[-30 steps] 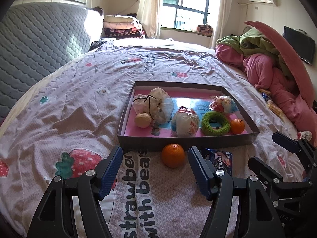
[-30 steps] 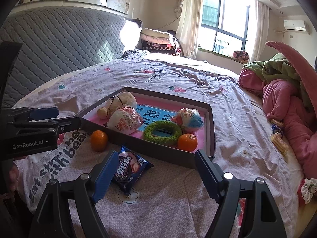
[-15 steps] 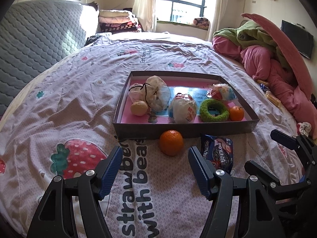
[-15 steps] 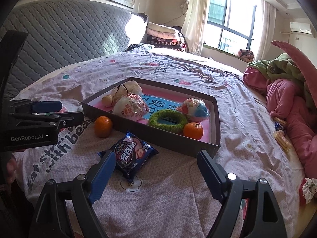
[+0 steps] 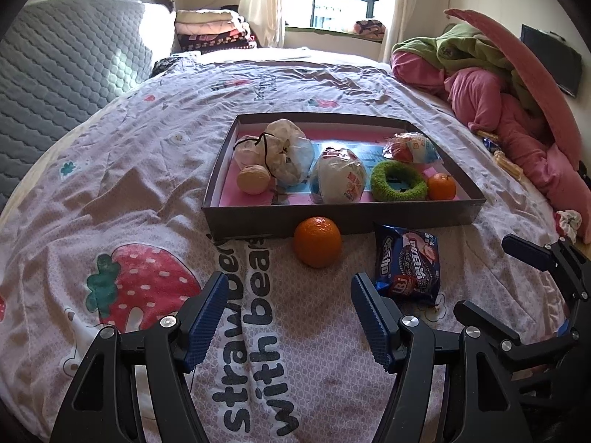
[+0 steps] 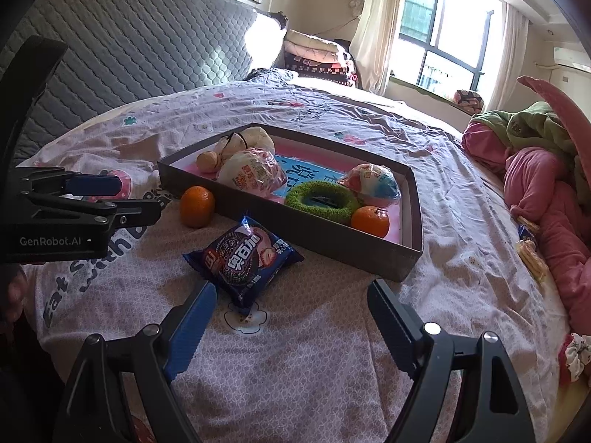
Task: Organize objects
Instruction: 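Withdraw both open tools from the tray back toward the orange and snack packet, then approach the orange with the left tool while the right tool approaches the blue snack packet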
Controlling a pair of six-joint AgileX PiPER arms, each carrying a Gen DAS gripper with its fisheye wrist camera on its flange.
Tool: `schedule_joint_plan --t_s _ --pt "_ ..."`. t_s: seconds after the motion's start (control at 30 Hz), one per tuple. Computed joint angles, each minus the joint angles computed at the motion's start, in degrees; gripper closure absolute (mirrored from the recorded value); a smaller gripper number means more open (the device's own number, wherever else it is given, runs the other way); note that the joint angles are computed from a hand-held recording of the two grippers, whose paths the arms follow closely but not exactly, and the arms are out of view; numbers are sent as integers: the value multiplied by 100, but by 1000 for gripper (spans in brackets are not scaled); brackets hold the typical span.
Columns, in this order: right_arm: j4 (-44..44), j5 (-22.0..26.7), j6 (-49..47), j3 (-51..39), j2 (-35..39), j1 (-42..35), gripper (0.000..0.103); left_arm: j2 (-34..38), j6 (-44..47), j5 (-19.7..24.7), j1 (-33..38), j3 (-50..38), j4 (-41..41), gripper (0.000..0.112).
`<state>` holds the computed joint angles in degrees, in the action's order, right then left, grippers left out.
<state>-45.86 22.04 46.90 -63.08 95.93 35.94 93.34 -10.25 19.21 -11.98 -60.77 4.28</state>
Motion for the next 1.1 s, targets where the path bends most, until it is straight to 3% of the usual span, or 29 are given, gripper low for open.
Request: schedule_joint_plan --t_s 0.73,1.1 --pt "196 -1 -333 -38 277 40 19 226 359 160 -78 -110 -378 42" --pt "300 67 -448 -213 485 13 19 440 123 257 -110 -324 -179 42"
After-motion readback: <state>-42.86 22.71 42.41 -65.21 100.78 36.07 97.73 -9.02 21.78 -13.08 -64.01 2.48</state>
